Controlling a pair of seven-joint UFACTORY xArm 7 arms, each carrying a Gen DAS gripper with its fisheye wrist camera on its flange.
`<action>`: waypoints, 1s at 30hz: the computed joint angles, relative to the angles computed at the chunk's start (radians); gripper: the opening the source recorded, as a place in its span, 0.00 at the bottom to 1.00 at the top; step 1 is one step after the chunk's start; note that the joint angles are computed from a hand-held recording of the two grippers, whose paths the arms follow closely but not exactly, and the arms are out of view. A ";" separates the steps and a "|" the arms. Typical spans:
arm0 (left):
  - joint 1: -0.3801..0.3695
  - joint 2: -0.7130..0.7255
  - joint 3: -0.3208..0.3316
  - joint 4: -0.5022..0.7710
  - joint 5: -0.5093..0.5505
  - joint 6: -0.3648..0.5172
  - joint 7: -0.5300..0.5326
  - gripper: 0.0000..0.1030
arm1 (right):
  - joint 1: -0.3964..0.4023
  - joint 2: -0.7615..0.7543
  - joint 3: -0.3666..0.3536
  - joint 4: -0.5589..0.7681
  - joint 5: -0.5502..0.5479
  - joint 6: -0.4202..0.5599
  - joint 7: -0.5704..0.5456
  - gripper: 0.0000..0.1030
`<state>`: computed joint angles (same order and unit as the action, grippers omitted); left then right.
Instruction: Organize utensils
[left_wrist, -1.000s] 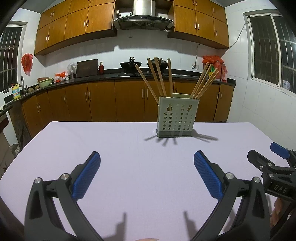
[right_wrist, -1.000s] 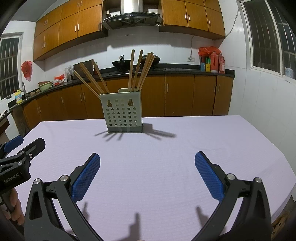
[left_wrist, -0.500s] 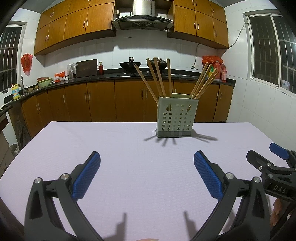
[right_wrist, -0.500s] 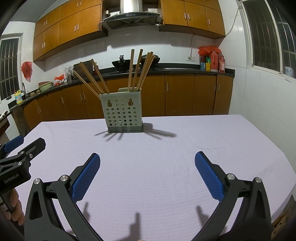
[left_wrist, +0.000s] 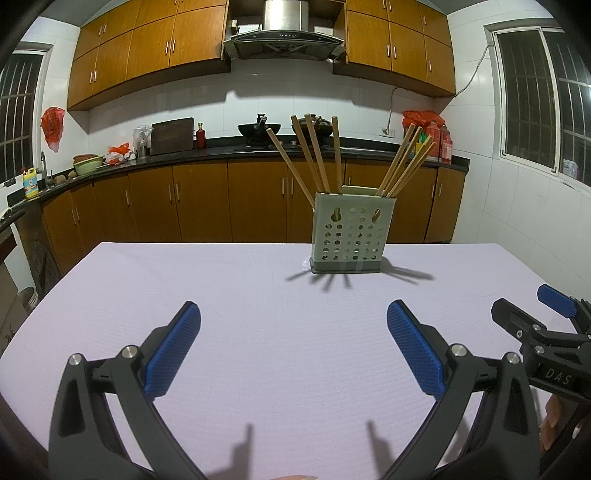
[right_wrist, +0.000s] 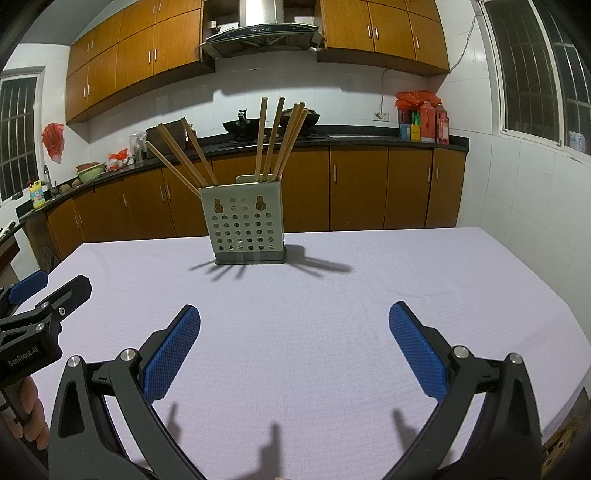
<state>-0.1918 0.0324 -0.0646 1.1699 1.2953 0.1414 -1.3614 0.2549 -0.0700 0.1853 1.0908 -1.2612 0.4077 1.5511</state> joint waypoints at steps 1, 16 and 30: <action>0.000 0.001 0.000 0.000 -0.001 -0.001 0.001 0.96 | 0.000 0.000 0.000 0.000 0.001 0.000 0.000 0.98; -0.003 0.005 0.002 0.005 -0.016 -0.002 0.021 0.96 | 0.001 -0.002 0.001 -0.002 0.003 0.001 0.002 0.98; -0.007 0.006 0.003 0.005 -0.019 -0.001 0.023 0.96 | 0.004 -0.002 0.003 -0.002 0.009 0.006 0.002 0.98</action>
